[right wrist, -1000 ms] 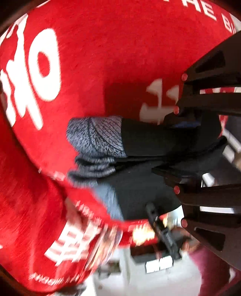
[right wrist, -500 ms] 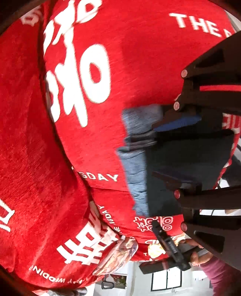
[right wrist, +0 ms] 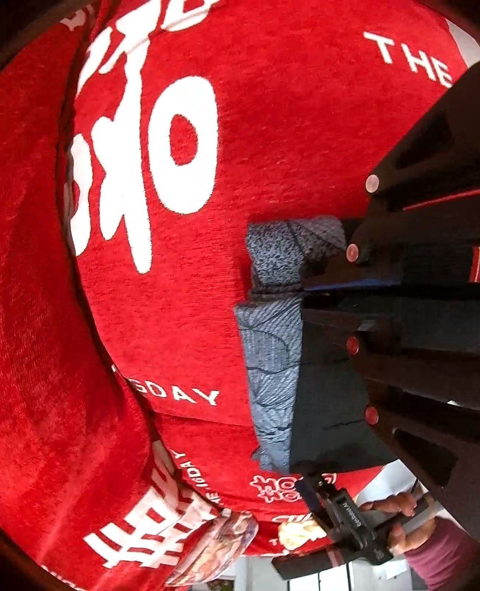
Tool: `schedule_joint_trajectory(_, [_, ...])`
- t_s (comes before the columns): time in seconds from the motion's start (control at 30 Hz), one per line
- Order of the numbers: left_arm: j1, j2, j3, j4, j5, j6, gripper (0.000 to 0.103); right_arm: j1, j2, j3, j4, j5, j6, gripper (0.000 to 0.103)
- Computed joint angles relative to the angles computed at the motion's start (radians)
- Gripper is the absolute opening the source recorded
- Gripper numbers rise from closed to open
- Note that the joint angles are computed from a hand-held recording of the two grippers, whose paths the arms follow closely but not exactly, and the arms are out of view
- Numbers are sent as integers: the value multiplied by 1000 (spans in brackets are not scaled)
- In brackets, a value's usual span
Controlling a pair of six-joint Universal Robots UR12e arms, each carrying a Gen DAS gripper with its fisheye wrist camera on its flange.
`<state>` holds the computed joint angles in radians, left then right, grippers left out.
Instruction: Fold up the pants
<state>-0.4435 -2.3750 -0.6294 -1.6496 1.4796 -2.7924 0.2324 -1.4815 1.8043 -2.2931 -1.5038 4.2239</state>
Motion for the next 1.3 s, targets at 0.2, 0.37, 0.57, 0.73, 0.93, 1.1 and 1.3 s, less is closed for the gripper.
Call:
schedule_joint_trajectory(0.2, [-12,-9,44,-51,60,30,82,34,4,-45,126,-16,-11,11])
schedule_joint_trajectory(0.37, [-25,3,54,-86,95,67,82,55,-15,-48,178,-20,55,13])
schedule_joint_trajectory(0.57, [-43,40,35,-116,125,52,82,87,-28,-74,239,-31,86,46])
schedule_joint_trajectory(0.73, [-53,65,31,-139,134,9,94,105,-28,-104,275,-20,81,64])
schedule_joint_trajectory(0.93, [-61,101,12,-134,146,-37,103,117,-25,-143,314,-18,39,79])
schedule_joint_trajectory(1.1, [-62,107,26,-157,163,-43,103,123,-15,-175,347,-26,32,85])
schedule_joint_trajectory(1.3, [-57,111,38,-183,183,-3,103,157,10,-227,404,-103,85,103])
